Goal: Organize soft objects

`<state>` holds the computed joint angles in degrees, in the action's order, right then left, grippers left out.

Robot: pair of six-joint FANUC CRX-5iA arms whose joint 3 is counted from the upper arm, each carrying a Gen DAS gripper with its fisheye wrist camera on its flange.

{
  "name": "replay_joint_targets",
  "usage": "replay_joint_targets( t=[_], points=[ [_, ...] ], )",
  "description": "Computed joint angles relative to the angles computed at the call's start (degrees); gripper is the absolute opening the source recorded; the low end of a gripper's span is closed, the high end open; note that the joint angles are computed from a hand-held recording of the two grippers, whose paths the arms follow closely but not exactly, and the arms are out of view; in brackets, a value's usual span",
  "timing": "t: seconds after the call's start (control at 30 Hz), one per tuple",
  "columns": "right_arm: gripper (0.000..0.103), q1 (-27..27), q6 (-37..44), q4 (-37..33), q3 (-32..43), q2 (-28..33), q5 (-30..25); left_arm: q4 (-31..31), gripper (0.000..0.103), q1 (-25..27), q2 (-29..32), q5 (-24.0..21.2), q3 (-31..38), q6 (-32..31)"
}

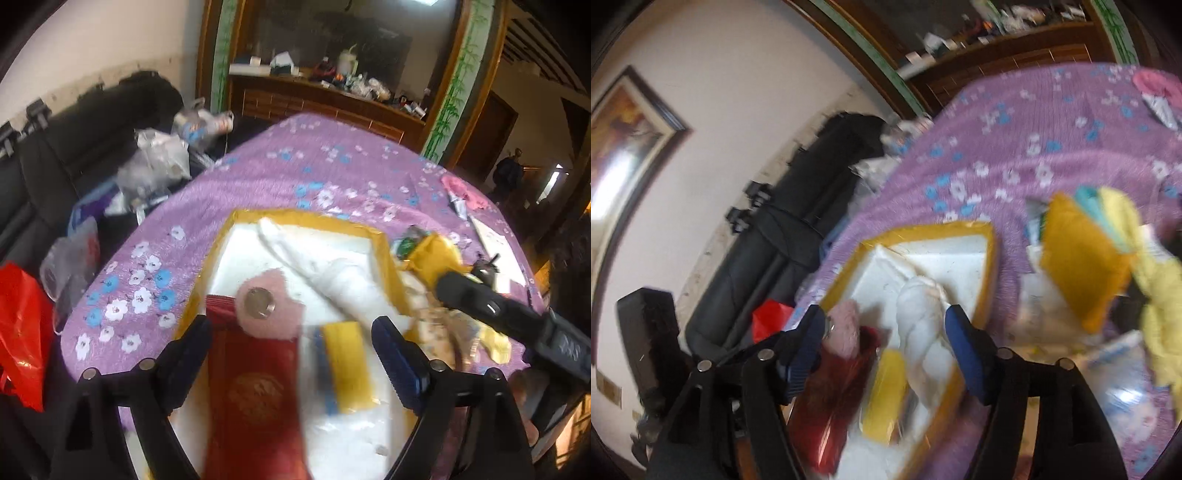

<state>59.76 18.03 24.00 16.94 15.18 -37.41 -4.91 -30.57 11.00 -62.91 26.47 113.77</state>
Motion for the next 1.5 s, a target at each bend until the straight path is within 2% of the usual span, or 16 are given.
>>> replay_joint_targets(
  t=[0.13, 0.33, 0.43, 0.5, 0.53, 0.6, 0.7, 0.8, 0.87, 0.97, 1.03, 1.1, 1.2, 1.27, 1.33, 1.5],
  points=[
    [0.067, 2.6, -8.3, 14.0, -17.3, -12.0, 2.6, 1.3, 0.09, -3.9, -0.4, 2.2, 0.1, 0.1],
    [0.067, 7.3, -18.1, 25.5, -36.4, -30.5, -6.2, 2.9, 0.09, -10.2, 5.2, 0.0, 8.3, -1.5],
    [0.067, 10.6, -24.6, 32.1, -42.7, -38.0, -17.0, 1.1, 0.09, -12.9, 8.7, -3.1, 14.4, -2.5],
    [0.067, 13.3, -30.0, 36.3, -45.1, -40.7, -28.9, 0.2, 0.09, -14.0, 10.5, -4.2, 17.3, -1.7],
    [0.067, 14.0, -31.8, 37.1, -46.2, -42.3, -32.8, 0.4, 0.09, -14.1, 10.9, -4.3, 17.7, -1.1],
    [0.067, 14.1, -33.5, 35.7, -47.8, -45.8, -37.2, 0.9, 0.09, -14.3, 11.8, -4.3, 18.6, -0.2],
    [0.067, 10.9, -29.4, 29.7, -47.6, -47.5, -36.9, 1.0, 0.09, -14.5, 13.0, -5.2, 20.2, 0.0],
    [0.067, 5.2, -21.9, 21.7, -44.6, -45.1, -34.6, 0.2, 0.09, -14.7, 13.5, -5.8, 20.9, 0.2],
    [0.067, 3.2, -22.2, 23.7, -43.6, -42.9, -35.6, 0.2, 0.09, -14.8, 13.6, -6.0, 21.0, 0.2],
    [0.067, 6.6, -26.0, 31.8, -44.2, -42.7, -39.2, -0.6, 0.09, -14.9, 13.3, -6.0, 20.6, 0.7],
    [0.067, 8.7, -28.1, 37.0, -44.3, -42.6, -38.1, -1.0, 0.09, -14.6, 12.5, -5.5, 19.4, 1.2],
    [0.067, 9.1, -30.0, 39.5, -44.3, -42.4, -34.3, -0.5, 0.09, -14.1, 11.6, -4.5, 17.7, 1.7],
    [0.067, 8.7, -35.6, 41.6, -45.5, -42.2, -25.1, 0.7, 0.09, -13.3, 10.7, -3.0, 15.5, 2.4],
    [0.068, 6.6, -38.9, 41.4, -46.4, -41.4, -15.7, 0.7, 0.09, -13.3, 10.7, -3.3, 15.4, 2.3],
    [0.068, 5.0, -40.3, 40.3, -46.1, -39.3, -9.7, 0.5, 0.09, -13.4, 10.2, -2.9, 14.7, 2.1],
    [0.068, 4.6, -38.4, 32.6, -40.7, -31.1, -5.6, 0.5, 0.09, -13.4, 8.0, -1.5, 11.4, 1.6]
  ],
)
